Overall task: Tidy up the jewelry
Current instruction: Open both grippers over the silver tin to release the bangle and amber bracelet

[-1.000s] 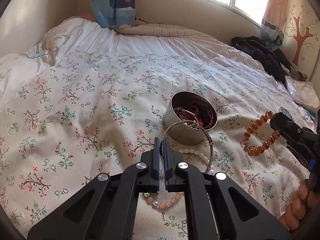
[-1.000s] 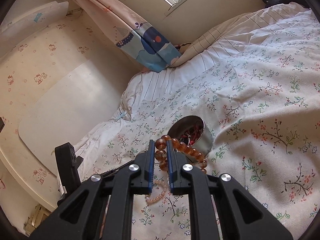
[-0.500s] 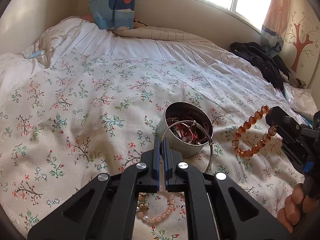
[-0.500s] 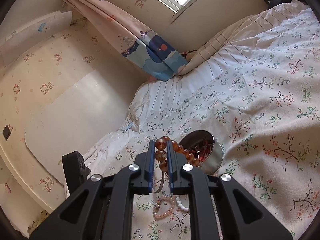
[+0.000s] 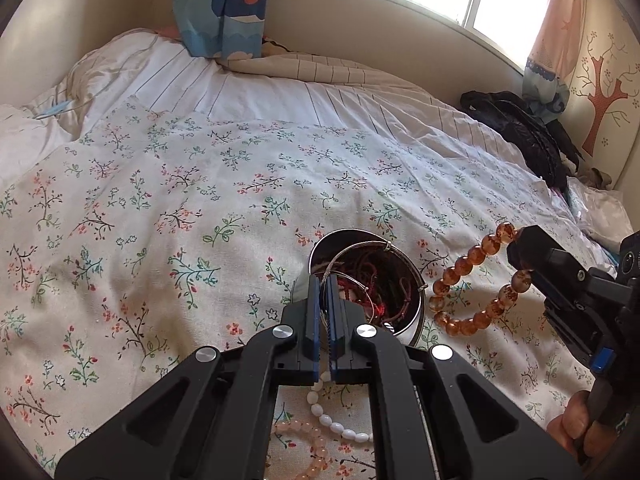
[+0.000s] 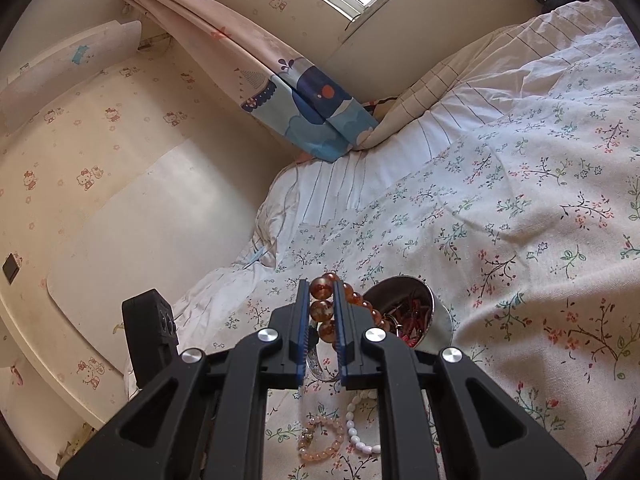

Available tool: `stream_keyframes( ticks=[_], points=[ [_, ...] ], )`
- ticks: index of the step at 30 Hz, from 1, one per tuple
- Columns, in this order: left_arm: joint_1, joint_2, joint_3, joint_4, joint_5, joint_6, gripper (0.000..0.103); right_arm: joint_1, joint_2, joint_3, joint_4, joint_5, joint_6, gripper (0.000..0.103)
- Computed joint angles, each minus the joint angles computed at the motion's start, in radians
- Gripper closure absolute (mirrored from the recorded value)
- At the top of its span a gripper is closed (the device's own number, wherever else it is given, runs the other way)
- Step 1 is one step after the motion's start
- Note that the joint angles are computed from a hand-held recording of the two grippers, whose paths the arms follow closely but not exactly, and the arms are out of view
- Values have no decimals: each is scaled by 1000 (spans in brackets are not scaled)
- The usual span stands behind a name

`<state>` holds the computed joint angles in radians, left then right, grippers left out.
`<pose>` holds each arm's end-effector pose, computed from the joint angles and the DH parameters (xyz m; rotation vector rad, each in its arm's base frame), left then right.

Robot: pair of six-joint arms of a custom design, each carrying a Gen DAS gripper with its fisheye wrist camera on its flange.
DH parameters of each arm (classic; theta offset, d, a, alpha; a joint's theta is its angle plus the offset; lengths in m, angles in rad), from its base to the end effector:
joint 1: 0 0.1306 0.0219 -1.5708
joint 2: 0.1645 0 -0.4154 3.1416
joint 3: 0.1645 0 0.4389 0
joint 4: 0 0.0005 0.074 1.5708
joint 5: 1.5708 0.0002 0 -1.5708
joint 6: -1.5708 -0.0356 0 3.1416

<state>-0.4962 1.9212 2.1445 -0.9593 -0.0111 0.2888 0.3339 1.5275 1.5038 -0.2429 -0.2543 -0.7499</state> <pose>0.6468 -0.3503 0.5156 0.2363 2.3262 -0.3846 0.5787 0.2097 0.5038 0.2151 1.9347 0.9751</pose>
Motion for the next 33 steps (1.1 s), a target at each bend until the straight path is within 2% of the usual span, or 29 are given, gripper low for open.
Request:
stream_keyframes(
  ticks=[8,12,14,15,17,19,21,22,28,33],
  points=[
    [-2,52,70,-21,10,8,100,-9,61,60,-20,-9,10,90],
    [-2,104,143,-66,27,10,99,-10,104,111,-63,-1,29,90],
    [-1,142,196,-109,27,12,96,-14,130,138,-82,-29,14,78],
    [0,150,206,-119,23,14,96,-14,135,140,-86,-24,13,64],
    [3,148,204,-121,10,21,95,-15,138,140,-85,-30,9,62],
    [10,127,177,-92,-2,44,88,-18,128,125,-69,-17,-3,62],
    [18,108,150,-67,-14,72,72,-25,117,106,-46,-13,-32,62],
    [22,102,143,-60,-17,82,69,-28,113,99,-43,-6,-44,61],
    [15,99,139,-64,-55,60,64,-34,106,91,-58,18,-64,51],
    [4,97,139,-61,-92,26,56,-33,111,102,-77,21,-55,48]
  ],
)
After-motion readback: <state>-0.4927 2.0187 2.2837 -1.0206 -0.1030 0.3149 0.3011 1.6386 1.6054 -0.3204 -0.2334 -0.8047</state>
